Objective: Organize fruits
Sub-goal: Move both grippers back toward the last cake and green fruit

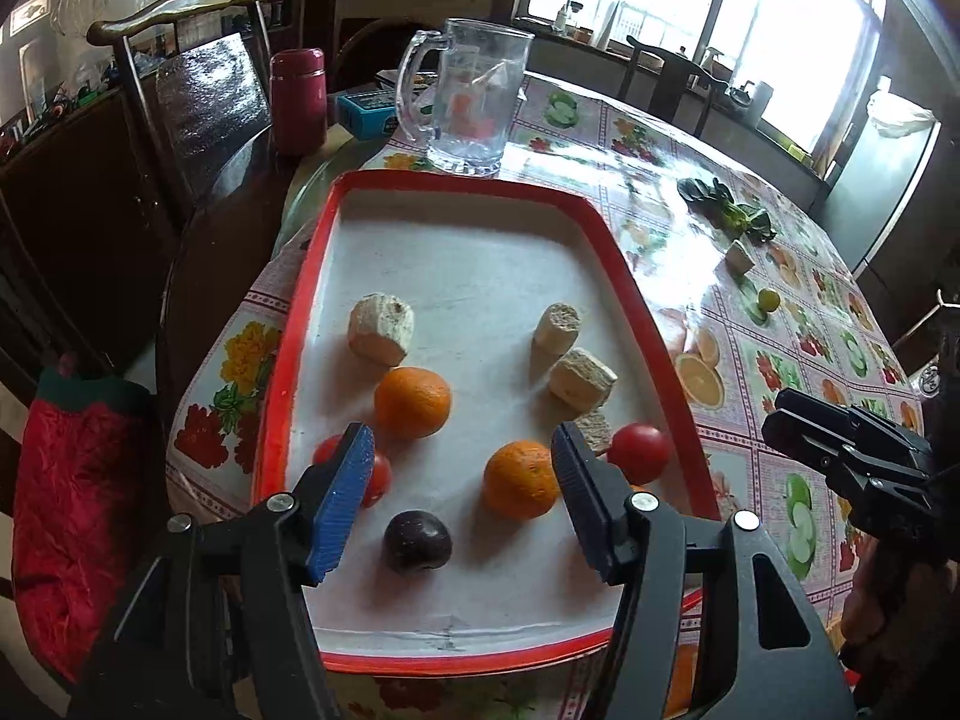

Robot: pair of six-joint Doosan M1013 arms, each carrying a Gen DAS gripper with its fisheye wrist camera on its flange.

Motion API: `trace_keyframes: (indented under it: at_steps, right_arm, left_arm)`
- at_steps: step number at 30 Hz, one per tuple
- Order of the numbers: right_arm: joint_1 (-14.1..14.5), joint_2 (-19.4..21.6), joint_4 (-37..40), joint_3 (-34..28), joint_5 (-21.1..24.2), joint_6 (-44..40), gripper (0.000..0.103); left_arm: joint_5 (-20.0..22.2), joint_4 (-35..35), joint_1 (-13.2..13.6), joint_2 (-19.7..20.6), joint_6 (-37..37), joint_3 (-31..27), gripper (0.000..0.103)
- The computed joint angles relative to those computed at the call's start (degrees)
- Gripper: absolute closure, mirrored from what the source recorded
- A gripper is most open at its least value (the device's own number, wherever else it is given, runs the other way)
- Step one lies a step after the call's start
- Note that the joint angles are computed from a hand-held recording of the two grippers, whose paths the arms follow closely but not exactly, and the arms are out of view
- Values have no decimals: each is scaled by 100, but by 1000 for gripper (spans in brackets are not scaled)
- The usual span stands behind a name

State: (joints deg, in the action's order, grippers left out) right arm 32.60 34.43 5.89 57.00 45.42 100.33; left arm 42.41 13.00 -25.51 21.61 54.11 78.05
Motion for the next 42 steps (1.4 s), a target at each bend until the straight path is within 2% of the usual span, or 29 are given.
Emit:
trace_keyframes:
  at_steps: [16,26,29,37,38,40,42]
  right_arm:
    - [-449,-324,-667,556,-226,1091,54]
    - [-676,-108,-993,305,-69,1400,54]
    - [-732,90,-1244,20,116,1522,55]
    - [-812,643,-1507,-837,523,1456,62]
    - [-823,704,-1485,-931,555,1403,64]
    - [-874,803,-1234,-1083,657,1183,77]
    - [-905,743,-1030,-978,561,1055,78]
  left_arm:
    - [244,-569,-306,673,1056,-1143,43]
    - [664,-1155,-394,1333,1813,-2218,43]
    - [909,-1470,-359,1629,2037,-2693,43]
    - [1774,-1516,-383,2556,2197,-4302,43]
    - [1922,-1549,-387,2693,2215,-4554,43]
    - [2093,-1601,-402,2919,2267,-4962,43]
    - [2375,-1647,-428,3204,2344,-5477,43]
